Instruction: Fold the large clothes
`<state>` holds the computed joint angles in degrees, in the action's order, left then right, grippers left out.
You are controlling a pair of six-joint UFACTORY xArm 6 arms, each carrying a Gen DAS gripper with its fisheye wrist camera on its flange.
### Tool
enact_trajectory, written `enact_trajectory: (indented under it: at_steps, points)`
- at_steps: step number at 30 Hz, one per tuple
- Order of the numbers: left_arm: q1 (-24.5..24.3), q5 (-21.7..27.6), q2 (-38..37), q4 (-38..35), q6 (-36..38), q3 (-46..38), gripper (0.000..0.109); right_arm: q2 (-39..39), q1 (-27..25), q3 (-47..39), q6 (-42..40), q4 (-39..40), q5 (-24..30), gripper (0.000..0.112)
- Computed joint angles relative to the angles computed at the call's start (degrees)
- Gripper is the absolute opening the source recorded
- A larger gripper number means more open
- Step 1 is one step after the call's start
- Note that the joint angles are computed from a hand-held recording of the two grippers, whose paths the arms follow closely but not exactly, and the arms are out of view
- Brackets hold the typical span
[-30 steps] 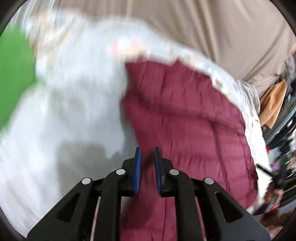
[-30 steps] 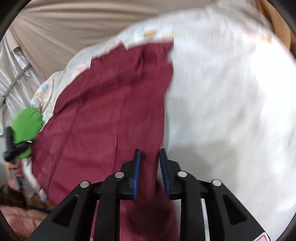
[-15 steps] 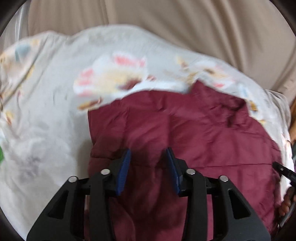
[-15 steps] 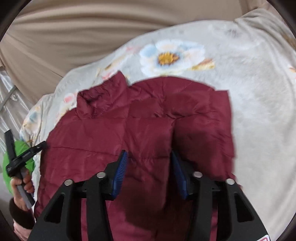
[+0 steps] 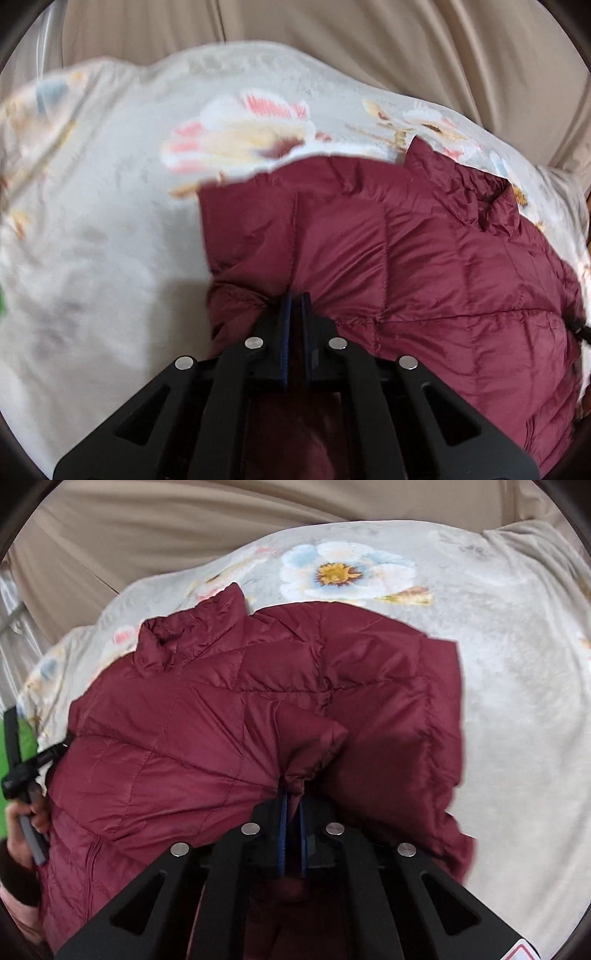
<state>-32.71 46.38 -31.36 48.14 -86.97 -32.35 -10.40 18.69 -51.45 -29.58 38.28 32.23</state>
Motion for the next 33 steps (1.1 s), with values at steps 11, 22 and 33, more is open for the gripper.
enact_trajectory:
  at_steps: [11,22,33]
  points:
    - [3.91,-4.50,17.47,1.00,10.36,-20.92,0.025,14.68,6.23,-27.51,-12.89,13.60,7.22,0.041]
    - [10.59,-16.51,25.36,0.91,4.70,-17.81,0.025,42.68,12.87,-58.40,-3.49,6.17,15.81,0.041]
    - [10.14,-15.02,25.45,3.30,3.34,-18.09,0.025,39.74,11.06,-49.76,4.50,11.56,-1.23,0.000]
